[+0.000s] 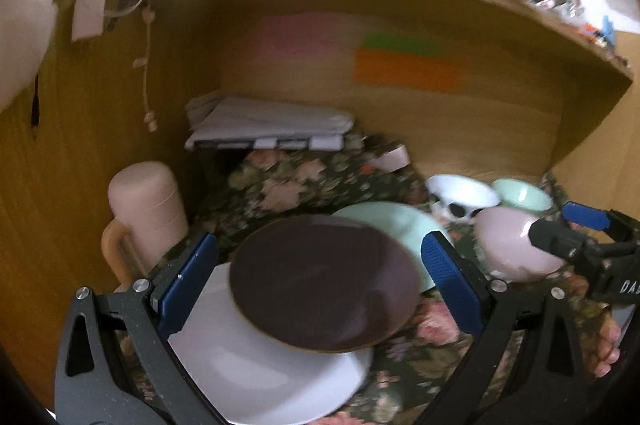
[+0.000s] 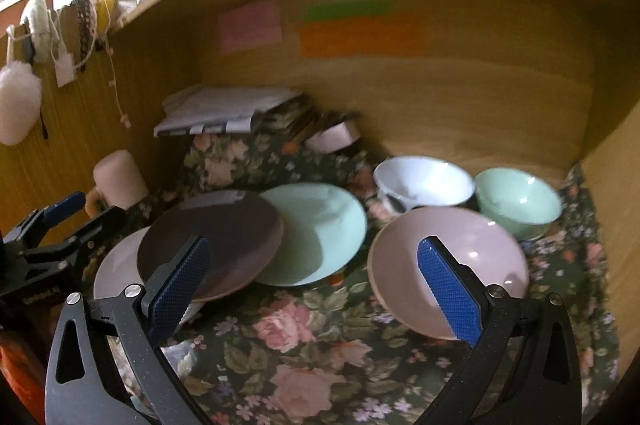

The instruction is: Organize plates and bowls

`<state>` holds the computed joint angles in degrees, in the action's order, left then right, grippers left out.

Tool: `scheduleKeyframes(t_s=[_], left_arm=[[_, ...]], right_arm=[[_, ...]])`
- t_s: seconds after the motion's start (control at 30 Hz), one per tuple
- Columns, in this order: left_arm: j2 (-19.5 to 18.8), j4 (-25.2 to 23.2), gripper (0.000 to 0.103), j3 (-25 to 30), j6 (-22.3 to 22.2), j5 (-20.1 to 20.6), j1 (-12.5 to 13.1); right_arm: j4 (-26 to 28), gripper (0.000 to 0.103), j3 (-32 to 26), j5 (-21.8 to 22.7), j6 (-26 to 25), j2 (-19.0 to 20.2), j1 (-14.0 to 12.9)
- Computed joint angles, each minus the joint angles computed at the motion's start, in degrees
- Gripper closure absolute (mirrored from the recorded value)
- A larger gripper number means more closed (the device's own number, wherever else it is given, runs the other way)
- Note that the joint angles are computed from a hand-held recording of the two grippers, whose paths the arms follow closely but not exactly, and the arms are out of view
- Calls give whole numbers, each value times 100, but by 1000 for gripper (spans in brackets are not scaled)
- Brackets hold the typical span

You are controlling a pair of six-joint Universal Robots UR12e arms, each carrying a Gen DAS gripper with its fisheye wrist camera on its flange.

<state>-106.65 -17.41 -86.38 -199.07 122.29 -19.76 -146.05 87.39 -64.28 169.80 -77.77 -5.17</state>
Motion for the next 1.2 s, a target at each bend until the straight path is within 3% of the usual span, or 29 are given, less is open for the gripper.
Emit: scheduleKeyframes(t_s=[0.23,0.47,0.6,0.73,0.87,1.03,1.2], left_arm=[[91,-647,0,-159,-524,-237,263],[115,-978,0,-240,-794,-570,495],[129,-1154,0,-269,-918,-880,642],[129,-1404,15,-248,-1052,-1109,750],[124,-1509,19,-243,-1064,-1291,817],[144,-1721,35,-233,-1187,-1668,921],[157,-1841,48,-231,-1231,-1842,957]], right_arm=[[524,0,-380,-156,-374,299,207],[990,1,-748,-344,-678,596,377],[1393,12,-1001,-476,-869,783,462],[1768,21,-1216,-550,-1018,939,526],[1933,29,-1364,-635,-1087,1066,587],[2289,44,-1566,-561,-1098,1213,586],[2556,52,-1698,-429,-1088,1307,548]])
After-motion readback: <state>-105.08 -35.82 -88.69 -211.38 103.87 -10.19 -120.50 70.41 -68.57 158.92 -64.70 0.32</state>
